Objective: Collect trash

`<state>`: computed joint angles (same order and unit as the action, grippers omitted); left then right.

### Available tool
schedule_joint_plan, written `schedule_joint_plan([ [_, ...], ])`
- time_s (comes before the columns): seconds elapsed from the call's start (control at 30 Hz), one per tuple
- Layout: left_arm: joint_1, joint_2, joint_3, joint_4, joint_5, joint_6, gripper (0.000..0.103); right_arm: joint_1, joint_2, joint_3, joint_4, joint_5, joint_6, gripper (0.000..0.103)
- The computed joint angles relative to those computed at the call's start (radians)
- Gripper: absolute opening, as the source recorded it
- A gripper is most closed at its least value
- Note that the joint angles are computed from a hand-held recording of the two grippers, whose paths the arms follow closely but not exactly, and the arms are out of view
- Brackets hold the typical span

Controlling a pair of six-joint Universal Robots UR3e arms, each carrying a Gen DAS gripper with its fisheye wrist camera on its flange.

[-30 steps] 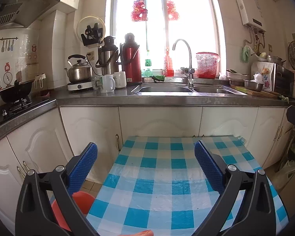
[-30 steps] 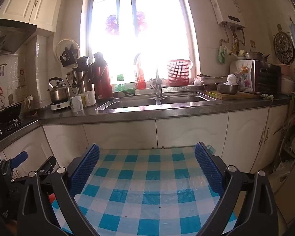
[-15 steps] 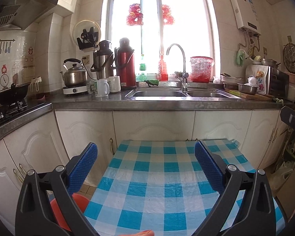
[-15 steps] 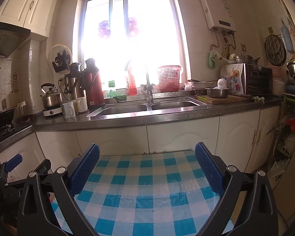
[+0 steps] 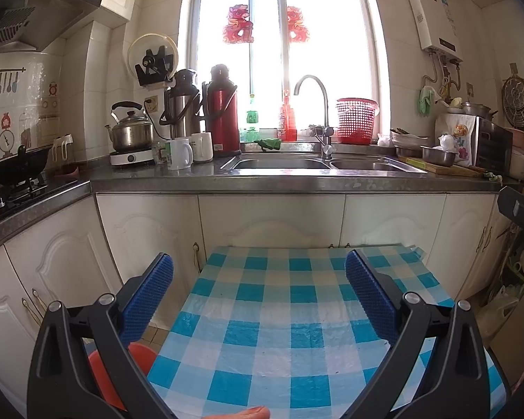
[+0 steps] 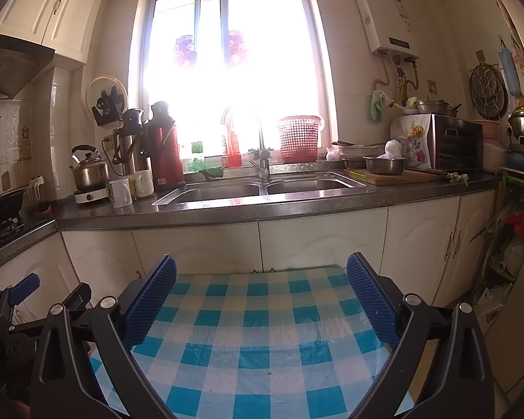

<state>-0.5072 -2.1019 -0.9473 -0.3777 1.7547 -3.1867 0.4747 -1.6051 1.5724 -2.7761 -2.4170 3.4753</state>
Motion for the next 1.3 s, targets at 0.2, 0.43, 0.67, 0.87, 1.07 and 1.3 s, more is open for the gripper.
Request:
schedule_joint_plan([
  [0.2,0.004,-0.005,0.000,0.002,-0.005,-0.001,0.099,0.001,0.002,-0.002,-0.002,0.001,-0.001,0.097],
  [0.43,0.005,-0.032,0.029,-0.013,-0.005,-0.002,0.099,-0.032,-0.016,0.035,-0.011,0.045,0.000,0.097],
  [0.67,0.001,-0.075,0.084,-0.043,0.002,-0.001,0.099,-0.052,-0.021,0.048,-0.009,0.074,0.003,0.097],
  [0.87,-0.001,-0.110,0.128,-0.073,0.006,-0.003,0.099,-0.089,-0.019,0.066,-0.016,0.124,-0.002,0.097],
  [1.07,0.016,-0.148,0.163,-0.105,-0.037,-0.023,0.099,-0.133,-0.013,0.087,-0.023,0.180,0.001,0.097],
  [1.3,0.035,-0.311,0.325,-0.316,-0.107,-0.043,0.099,-0.246,0.002,0.170,0.006,0.308,0.034,0.097],
])
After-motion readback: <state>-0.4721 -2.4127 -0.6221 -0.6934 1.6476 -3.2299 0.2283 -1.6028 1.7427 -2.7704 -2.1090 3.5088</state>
